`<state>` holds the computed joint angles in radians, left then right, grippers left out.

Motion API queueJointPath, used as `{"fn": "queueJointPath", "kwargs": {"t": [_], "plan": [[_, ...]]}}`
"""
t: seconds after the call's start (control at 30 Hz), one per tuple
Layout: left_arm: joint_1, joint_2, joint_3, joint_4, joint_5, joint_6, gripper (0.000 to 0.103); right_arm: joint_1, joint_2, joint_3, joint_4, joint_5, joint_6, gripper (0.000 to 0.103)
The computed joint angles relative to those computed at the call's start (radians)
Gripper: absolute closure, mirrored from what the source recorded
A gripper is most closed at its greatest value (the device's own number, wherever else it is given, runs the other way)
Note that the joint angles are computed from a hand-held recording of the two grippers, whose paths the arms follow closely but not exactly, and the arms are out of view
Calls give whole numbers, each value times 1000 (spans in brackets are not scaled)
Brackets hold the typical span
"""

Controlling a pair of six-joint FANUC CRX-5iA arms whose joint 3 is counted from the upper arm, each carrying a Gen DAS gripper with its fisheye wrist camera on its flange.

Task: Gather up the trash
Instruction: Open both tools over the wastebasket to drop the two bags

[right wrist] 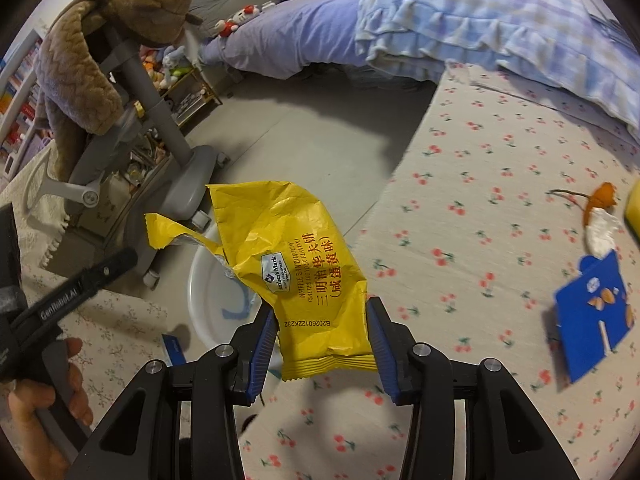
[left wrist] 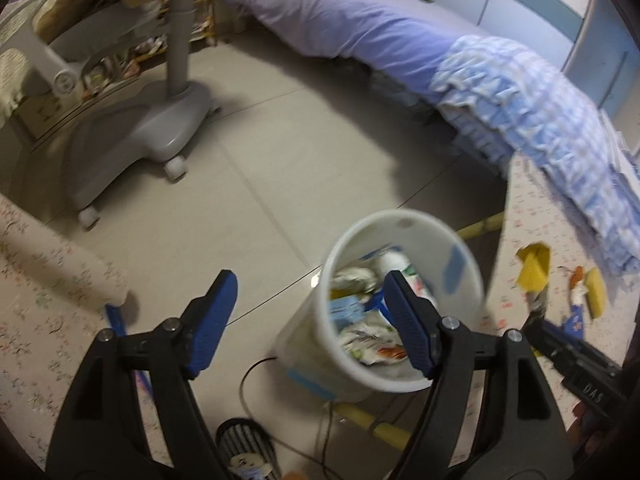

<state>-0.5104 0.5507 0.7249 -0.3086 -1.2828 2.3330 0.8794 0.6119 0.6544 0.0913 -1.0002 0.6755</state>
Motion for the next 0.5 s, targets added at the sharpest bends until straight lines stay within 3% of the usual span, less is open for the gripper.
{"fn": "queueJointPath", "kwargs": {"t": [0.17, 0.3, 0.5], "plan": [[2, -22, -28, -35, -40, 5, 21, -1, 37, 44, -15, 3, 7, 52], [4, -33, -43, -52, -46, -5, 15, -6, 16, 1, -46, 97, 29, 22], [5, -36, -46, -50, -48, -24, 9, 9, -5, -34, 39, 106, -23, 19]]}}
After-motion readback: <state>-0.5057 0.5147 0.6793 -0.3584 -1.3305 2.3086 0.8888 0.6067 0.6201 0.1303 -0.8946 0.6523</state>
